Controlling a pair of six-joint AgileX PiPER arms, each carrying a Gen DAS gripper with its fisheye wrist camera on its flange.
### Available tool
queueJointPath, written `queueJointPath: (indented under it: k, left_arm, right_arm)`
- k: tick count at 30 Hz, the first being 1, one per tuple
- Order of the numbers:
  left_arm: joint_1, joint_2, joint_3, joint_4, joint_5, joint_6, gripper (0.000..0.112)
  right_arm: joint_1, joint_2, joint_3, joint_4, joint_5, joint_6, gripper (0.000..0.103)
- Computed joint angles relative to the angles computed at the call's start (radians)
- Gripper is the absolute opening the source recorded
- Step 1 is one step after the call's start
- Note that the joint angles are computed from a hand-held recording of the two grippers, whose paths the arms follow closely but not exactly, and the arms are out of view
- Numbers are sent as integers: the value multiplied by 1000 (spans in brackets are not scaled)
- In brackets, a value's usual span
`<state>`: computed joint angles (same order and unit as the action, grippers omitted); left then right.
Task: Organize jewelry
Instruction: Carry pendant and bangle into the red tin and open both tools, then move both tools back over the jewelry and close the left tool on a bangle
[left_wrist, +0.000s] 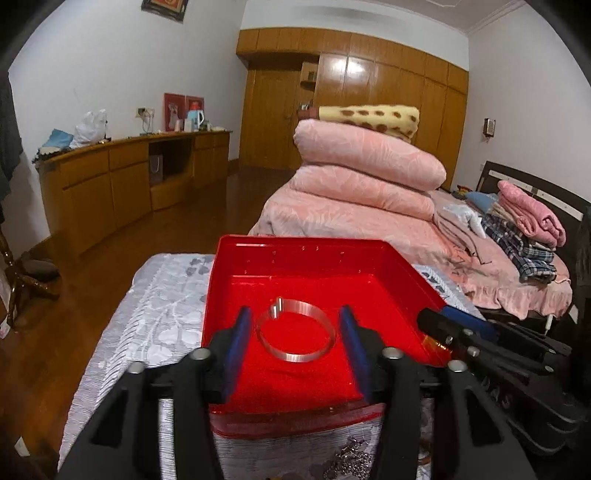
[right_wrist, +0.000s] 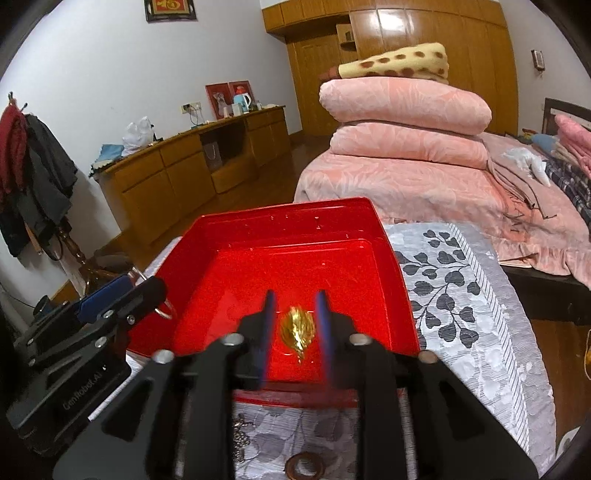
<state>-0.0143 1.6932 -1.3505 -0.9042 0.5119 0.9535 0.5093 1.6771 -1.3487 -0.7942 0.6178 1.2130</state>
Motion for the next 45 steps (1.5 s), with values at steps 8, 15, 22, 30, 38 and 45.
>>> queueJointPath:
  k: [8,15,22,30,38,45]
  left_arm:
    - [93,-115,94,-108,68,158,82]
    - [292,-295,323,-211,134,374,87]
    - [416,-442,548,-184,169,510,87]
    - [488,-467,631,-88,236,487,78]
    - [464,-432,625,-46,281,429,57]
    - [439,-374,593,-10,257,359,43]
  right_arm:
    - [75,-116,121,-140,31,143,58]
    - [287,-287,354,-265,216,357,67]
    - [467,-330,476,-217,343,495,68]
    - [575,-344,518,-188,397,564,66]
    - [606,-352,526,-193,414,585,66]
    - [592,-353,538,-193,391,594,66]
